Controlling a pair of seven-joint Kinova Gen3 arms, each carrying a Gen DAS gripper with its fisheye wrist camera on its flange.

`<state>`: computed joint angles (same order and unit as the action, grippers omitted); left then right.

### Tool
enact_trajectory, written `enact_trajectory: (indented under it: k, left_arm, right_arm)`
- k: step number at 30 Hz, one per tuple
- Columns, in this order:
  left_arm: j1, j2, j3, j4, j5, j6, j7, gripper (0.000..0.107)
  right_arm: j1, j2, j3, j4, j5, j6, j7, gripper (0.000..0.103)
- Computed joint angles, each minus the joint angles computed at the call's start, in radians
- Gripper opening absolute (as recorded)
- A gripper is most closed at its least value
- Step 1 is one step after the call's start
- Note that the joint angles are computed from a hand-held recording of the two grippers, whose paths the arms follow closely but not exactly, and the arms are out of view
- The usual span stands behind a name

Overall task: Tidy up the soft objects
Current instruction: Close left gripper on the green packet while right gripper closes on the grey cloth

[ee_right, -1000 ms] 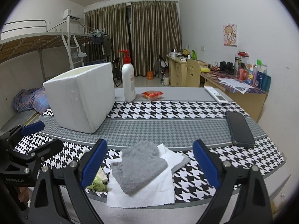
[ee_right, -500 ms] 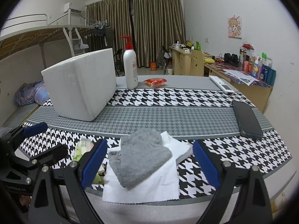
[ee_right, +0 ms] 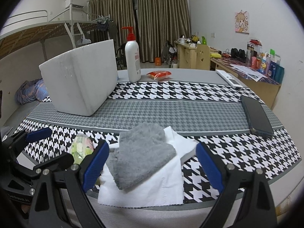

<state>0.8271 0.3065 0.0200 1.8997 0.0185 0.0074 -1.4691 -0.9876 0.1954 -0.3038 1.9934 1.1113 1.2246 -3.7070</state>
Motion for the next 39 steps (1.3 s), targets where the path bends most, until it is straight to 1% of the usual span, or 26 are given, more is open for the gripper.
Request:
enact_trajectory:
  k: [5,11,14,16,18,20,22,25,27,31,32,34,35,37,39]
  left_arm:
    - [0.049,0.013,-0.048,-0.009,0.017,0.006,0.021,0.102]
    - [0.095,0.03,-0.088,-0.023,0.017,0.02,0.054,0.102]
    - [0.127,0.038,-0.119,-0.029,0.008,0.027,0.075,0.102]
    - [0.135,0.041,-0.125,-0.033,-0.001,0.033,0.088,0.102]
    - [0.138,0.043,-0.124,-0.038,-0.012,0.04,0.098,0.101]
    - [0.154,0.046,-0.141,-0.044,-0.024,0.051,0.114,0.1]
    - [0.154,0.048,-0.137,-0.051,-0.038,0.063,0.13,0.098]
    - [0.178,0.058,-0.158,-0.068,-0.063,0.082,0.167,0.097]
    - [0.172,0.064,-0.149,-0.077,-0.078,0.088,0.188,0.093]
    - [0.171,0.076,-0.146,-0.096,-0.109,0.109,0.228,0.091]
    - [0.157,0.081,-0.13,-0.103,-0.114,0.118,0.234,0.089]
    - [0.149,0.088,-0.118,-0.114,-0.13,0.131,0.251,0.088]
    - [0.158,0.09,-0.127,-0.114,-0.134,0.13,0.26,0.088]
    - [0.199,0.095,-0.17,-0.116,-0.167,0.131,0.298,0.088]
    - [0.212,0.097,-0.183,-0.117,-0.188,0.132,0.32,0.088]
  right_arm:
    - [0.018,-0.014,0.003,0.021,0.012,-0.042,0.004,0.095]
    - [0.036,-0.024,0.0,0.036,0.028,-0.075,0.029,0.094]
    - [0.05,-0.028,0.001,0.039,0.03,-0.101,0.053,0.088]
    - [0.059,-0.031,0.001,0.042,0.029,-0.128,0.07,0.082]
    - [0.068,-0.03,0.004,0.043,0.026,-0.148,0.079,0.08]
    - [0.08,-0.036,0.007,0.05,0.025,-0.183,0.089,0.076]
    - [0.092,-0.041,0.01,0.053,0.017,-0.213,0.105,0.072]
    - [0.104,-0.045,0.014,0.055,0.006,-0.238,0.124,0.068]
    - [0.113,-0.05,0.016,0.063,0.0,-0.262,0.129,0.067]
    - [0.116,-0.047,0.016,0.064,-0.011,-0.263,0.148,0.06]
    - [0.116,-0.047,0.016,0.063,-0.016,-0.26,0.159,0.059]
    - [0.116,-0.047,0.015,0.062,-0.024,-0.259,0.175,0.058]
    - [0.116,-0.046,0.016,0.06,-0.027,-0.258,0.183,0.057]
    - [0.115,-0.04,0.017,0.053,-0.037,-0.252,0.203,0.056]
    - [0.112,-0.033,0.019,0.044,-0.044,-0.242,0.217,0.053]
